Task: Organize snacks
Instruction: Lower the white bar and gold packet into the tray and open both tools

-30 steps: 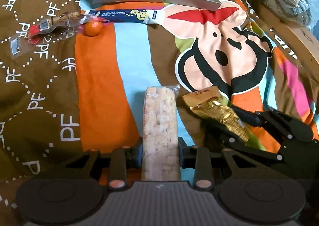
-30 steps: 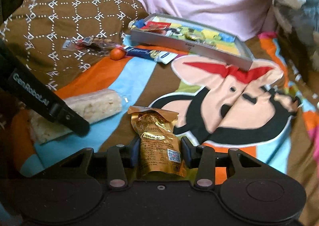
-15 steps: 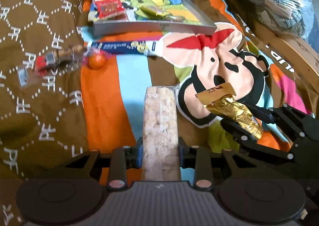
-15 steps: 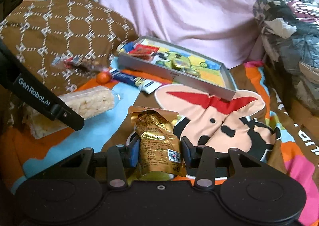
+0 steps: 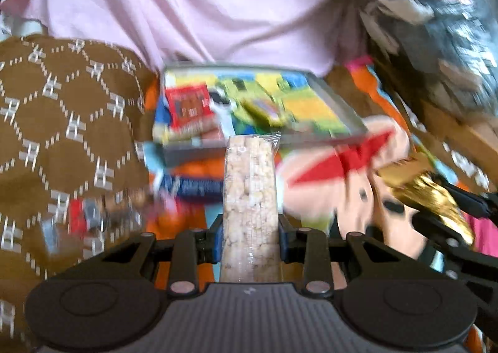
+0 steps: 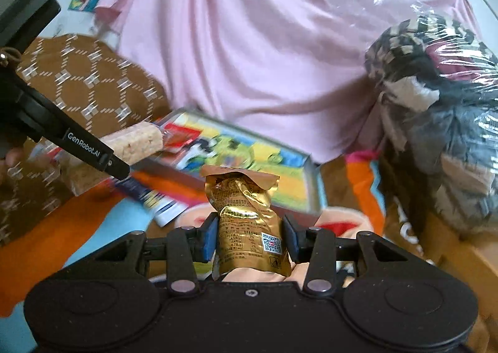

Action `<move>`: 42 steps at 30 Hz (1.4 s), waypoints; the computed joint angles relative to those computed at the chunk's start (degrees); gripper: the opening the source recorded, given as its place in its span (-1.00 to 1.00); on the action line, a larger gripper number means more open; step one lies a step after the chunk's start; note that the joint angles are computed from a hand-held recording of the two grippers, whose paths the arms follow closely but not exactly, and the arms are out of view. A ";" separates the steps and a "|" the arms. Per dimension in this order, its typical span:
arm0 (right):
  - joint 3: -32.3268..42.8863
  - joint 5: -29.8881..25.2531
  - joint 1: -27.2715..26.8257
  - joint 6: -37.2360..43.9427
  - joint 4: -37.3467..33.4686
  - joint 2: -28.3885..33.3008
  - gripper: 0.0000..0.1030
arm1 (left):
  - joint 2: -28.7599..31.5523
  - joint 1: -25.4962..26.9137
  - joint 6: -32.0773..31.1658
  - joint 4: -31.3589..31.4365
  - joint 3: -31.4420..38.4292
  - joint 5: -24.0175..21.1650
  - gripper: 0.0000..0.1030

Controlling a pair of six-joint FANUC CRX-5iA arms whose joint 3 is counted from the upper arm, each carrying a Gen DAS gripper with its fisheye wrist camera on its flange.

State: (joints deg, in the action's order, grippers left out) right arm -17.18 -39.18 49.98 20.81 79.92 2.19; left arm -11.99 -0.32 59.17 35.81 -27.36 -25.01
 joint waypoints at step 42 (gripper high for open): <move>37.40 5.19 -10.68 7.75 -22.53 31.89 -0.08 | 35.01 -6.80 40.02 -38.03 46.17 -7.59 -0.30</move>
